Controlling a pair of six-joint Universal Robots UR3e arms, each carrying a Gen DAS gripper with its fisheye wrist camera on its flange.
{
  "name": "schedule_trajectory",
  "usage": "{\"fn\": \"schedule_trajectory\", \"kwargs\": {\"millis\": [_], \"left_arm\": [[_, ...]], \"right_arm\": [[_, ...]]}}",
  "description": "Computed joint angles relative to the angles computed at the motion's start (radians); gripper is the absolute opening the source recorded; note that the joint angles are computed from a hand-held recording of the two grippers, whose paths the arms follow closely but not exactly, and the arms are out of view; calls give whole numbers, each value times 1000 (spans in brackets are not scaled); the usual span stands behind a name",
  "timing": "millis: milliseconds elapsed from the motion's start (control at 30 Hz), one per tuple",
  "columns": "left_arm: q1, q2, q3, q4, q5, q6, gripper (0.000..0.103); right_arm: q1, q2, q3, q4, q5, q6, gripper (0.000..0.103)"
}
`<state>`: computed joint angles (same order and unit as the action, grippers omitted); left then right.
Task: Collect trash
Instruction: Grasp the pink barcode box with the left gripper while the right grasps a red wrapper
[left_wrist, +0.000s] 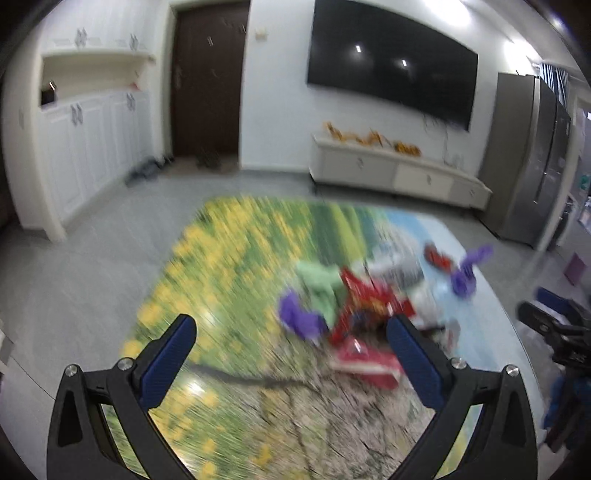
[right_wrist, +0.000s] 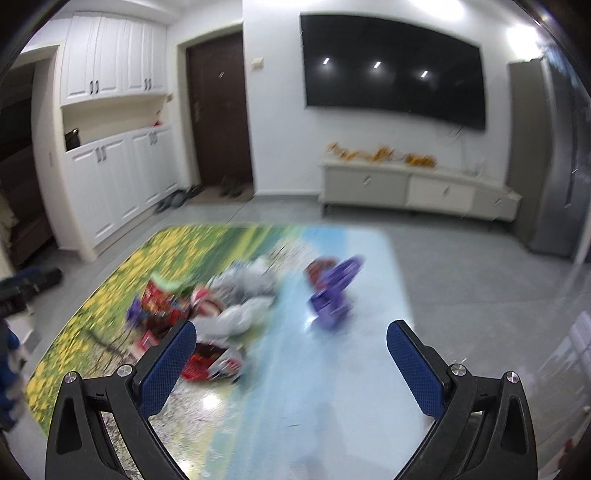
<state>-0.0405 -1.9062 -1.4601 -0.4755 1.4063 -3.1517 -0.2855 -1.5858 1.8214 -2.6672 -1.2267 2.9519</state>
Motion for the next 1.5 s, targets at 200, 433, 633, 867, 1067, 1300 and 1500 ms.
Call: {"fn": "schedule_trajectory", "kwargs": {"millis": [200, 433, 633, 867, 1067, 1300, 1500], "left_arm": [[-26, -101, 78, -81, -90, 3, 103], [-60, -186, 169, -136, -94, 15, 103], [-76, -221, 215, -171, -65, 18, 103], [-102, -255, 264, -206, -40, 25, 99], [-118, -266, 277, -234, -9, 29, 89], [-140, -265, 278, -290, 17, 18, 58], [-129, -226, 234, -292, -19, -3, 16]], "right_arm": [[-4, 145, -82, 132, 153, -40, 87], [24, 322, -253, 268, 239, -101, 64], [28, 369, -312, 362, 263, -154, 46], [-32, 291, -212, 394, 329, -216, 29], [-96, 218, -120, 401, 383, -247, 27], [-148, 163, -46, 403, 424, -267, 26], [-184, 96, 19, 433, 468, -306, 26]]}}
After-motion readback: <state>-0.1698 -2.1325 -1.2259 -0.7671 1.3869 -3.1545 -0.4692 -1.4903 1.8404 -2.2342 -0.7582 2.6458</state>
